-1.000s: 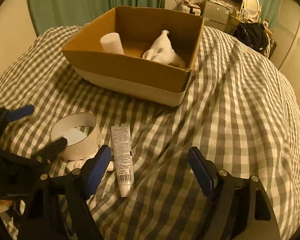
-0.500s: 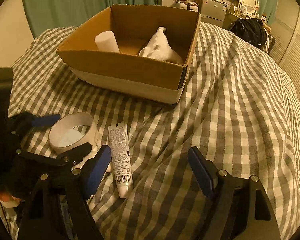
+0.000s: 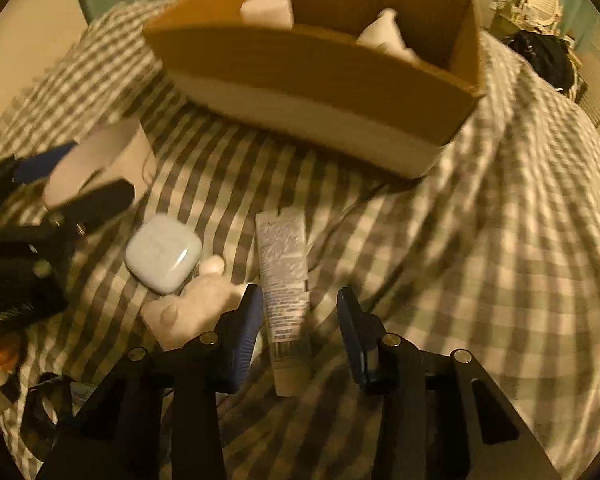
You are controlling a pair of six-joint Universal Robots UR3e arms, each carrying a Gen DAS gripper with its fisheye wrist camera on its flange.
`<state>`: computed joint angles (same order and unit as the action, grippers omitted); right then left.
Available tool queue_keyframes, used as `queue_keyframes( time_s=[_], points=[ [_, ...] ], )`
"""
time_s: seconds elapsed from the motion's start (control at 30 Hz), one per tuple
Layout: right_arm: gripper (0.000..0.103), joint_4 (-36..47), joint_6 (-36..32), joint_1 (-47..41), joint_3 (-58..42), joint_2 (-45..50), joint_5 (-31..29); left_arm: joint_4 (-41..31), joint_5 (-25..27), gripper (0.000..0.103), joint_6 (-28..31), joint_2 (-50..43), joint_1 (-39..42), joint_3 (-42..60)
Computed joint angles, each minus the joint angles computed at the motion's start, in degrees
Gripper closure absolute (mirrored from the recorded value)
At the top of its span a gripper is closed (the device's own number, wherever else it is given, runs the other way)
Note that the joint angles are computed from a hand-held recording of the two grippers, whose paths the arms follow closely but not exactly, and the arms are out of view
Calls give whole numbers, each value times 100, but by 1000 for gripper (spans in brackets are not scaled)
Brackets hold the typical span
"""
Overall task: Organize objects
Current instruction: 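Grasp the toothpaste tube upright with the right tool, then lower tape roll and toothpaste into the box and open both tools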
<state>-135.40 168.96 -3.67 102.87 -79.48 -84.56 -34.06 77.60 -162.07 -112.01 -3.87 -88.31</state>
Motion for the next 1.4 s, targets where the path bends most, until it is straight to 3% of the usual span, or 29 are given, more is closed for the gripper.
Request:
queue_keyframes(
  time_s=[0.1, 0.17, 0.57, 1.0, 1.2, 1.3, 1.4],
  points=[
    [65, 216, 25, 131, -266, 295, -145, 18, -33, 19, 41, -68, 43, 22],
    [78, 264, 42, 198, -350, 386, -223, 116, -23, 19, 41, -2, 66, -141],
    [78, -471, 223, 413, 323, -517, -384, -51, -100, 19, 31, 727, 264, -724],
    [78, -206, 115, 288, 802, -2222, 91, -312, -177, 19, -33, 1844, 274, -1039],
    [78, 180, -4, 143, 155, -2677, 366, -719, -274, 19, -92, 1987, 172, -174],
    [78, 555, -56, -236, -407, -2811, 937, -1018, -600, 19, -126, 1841, 207, 617],
    [78, 575, -46, -349, -1037, -2632, 980, -1276, -701, 19, -223, 1404, 133, 1631]
  ],
)
